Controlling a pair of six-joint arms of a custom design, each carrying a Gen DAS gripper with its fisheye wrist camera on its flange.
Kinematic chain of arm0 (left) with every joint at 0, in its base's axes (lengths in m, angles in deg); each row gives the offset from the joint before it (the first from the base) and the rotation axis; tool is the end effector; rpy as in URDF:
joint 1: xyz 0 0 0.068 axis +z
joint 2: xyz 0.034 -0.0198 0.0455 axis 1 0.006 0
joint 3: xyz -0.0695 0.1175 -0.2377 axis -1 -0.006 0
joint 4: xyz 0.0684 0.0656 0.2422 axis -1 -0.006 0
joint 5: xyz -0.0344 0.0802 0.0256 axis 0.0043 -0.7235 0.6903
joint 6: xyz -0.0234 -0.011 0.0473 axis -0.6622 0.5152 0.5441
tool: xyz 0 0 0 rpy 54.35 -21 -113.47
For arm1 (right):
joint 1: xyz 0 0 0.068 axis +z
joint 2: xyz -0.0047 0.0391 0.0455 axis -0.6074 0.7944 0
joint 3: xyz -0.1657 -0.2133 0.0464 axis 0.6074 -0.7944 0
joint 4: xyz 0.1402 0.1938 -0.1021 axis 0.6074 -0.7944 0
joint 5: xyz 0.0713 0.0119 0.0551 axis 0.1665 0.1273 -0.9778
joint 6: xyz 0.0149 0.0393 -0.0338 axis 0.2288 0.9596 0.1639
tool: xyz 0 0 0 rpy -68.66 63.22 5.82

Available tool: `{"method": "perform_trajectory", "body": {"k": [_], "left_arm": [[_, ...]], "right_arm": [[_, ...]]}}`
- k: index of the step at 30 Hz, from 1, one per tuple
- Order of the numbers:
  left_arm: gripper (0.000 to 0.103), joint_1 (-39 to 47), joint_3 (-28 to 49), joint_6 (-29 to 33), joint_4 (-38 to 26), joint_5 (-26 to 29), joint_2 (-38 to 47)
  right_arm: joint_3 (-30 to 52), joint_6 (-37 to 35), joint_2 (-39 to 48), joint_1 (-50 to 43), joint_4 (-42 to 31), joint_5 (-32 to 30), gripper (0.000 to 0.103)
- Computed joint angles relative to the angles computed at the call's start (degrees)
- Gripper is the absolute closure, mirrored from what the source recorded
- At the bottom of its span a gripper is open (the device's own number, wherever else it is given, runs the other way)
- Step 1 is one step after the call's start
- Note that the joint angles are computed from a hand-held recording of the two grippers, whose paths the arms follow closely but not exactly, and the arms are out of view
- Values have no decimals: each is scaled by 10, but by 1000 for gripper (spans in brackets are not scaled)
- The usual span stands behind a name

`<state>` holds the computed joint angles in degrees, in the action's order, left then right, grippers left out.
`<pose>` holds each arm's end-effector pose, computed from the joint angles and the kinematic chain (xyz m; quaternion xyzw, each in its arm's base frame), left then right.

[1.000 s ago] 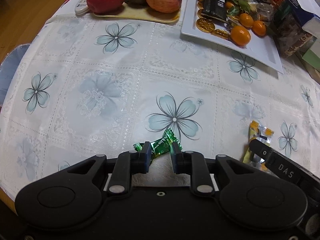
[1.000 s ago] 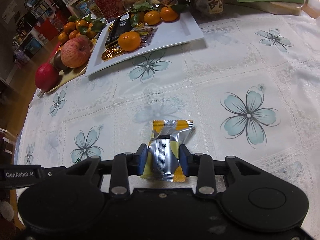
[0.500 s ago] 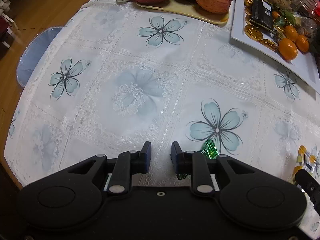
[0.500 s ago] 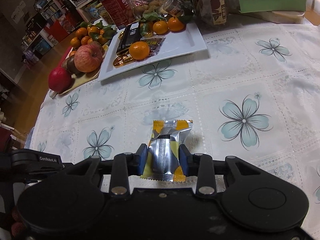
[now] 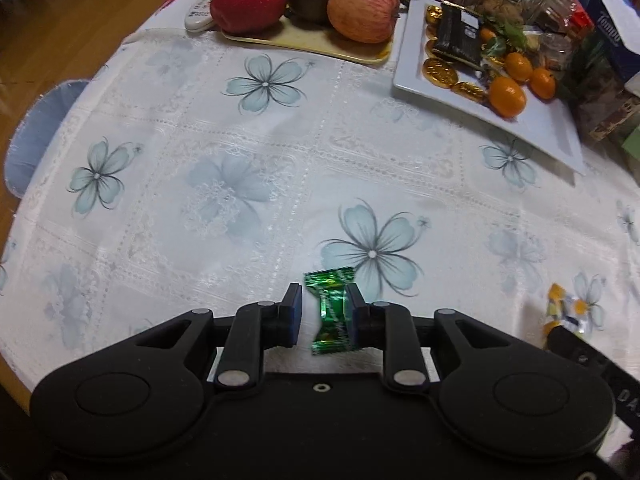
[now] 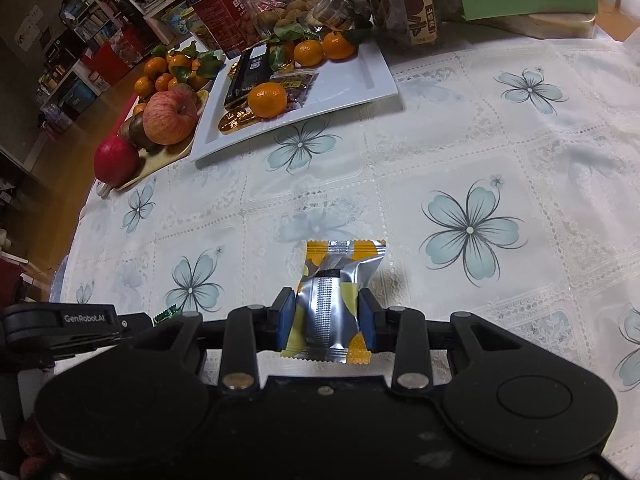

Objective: Organize snacks

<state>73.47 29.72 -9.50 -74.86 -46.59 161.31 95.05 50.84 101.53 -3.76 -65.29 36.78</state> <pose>0.3008 -0.0839 0.1599 -0.2071 0.9657 -0.0290 0.1537 0.3233 0.2165 0.1383 -0.0072 0.9650 0.1567 0.2100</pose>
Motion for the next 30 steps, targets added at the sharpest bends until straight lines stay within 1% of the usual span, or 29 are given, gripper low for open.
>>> {"method": "perform_trajectory", "body": {"k": [2, 5, 9, 13, 19, 23, 30], "left_arm": [[70, -1, 6, 9, 5, 17, 9], [69, -17, 29, 13, -10, 7, 39], [69, -25, 45, 3, -24, -2, 59], [68, -27, 47, 2, -21, -6, 61], [68, -27, 46, -23, -27, -12, 57], [68, -27, 50, -38, -39, -31, 65], [68, -13, 50, -35, -29, -10, 72]], "right_arm": [[1, -1, 4, 2, -1, -1, 67], [4, -4, 11, 7, -3, 2, 67], [9, -5, 18, 8, -4, -3, 67], [14, -4, 21, 8, -5, -8, 67], [13, -3, 18, 7, -7, -13, 67], [16, 2, 20, 2, -9, -18, 66], [19, -3, 25, 8, -10, -21, 68]]}}
